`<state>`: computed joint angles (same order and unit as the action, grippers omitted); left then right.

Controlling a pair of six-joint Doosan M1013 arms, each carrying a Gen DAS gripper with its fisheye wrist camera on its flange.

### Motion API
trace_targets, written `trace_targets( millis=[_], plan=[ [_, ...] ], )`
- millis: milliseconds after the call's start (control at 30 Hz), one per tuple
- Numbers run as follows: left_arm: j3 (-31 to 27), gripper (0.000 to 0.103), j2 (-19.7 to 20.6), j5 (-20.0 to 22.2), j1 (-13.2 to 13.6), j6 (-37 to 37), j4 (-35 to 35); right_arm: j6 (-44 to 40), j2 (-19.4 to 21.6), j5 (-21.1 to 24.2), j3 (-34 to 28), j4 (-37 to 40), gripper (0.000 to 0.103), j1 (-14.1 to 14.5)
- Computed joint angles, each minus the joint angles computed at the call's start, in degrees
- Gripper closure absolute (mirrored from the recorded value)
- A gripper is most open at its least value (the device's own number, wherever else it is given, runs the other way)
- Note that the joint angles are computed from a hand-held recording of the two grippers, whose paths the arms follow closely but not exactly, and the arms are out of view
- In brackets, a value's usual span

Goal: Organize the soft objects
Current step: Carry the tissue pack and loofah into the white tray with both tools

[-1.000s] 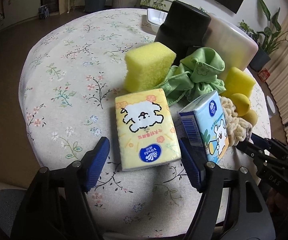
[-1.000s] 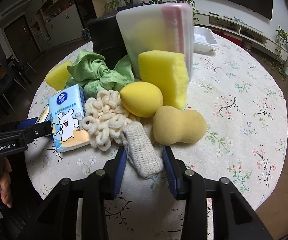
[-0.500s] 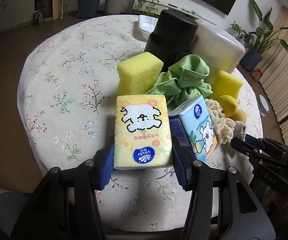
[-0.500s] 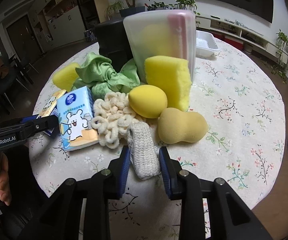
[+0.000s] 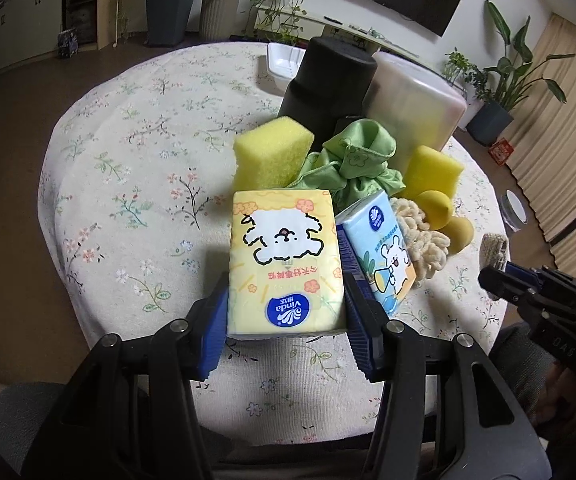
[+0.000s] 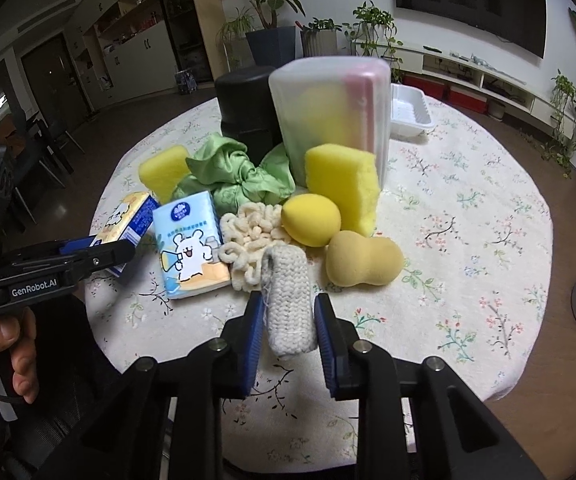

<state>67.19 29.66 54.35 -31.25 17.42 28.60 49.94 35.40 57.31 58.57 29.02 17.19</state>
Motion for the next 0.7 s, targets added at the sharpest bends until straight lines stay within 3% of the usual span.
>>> trace_targets(
  millis=[200, 333, 700],
  plan=[
    [0.4, 0.054, -1.0, 0.3, 0.3, 0.2, 3.2, 0.1, -0.4, -0.1, -1.3, 0.2, 0.076, -0.7],
    [0.6, 0.054, -1.6, -2.0, 1.4, 1.7, 3.3, 1.7, 0.8, 0.0, -4.3, -0.2, 0.076, -1.5],
    [-5.5, 0.054, 0.3, 0.8, 4.1, 9.4, 5.3, 5.6, 5.9, 2.2, -15.0, -2.4, 0.076, -2.7]
  ],
)
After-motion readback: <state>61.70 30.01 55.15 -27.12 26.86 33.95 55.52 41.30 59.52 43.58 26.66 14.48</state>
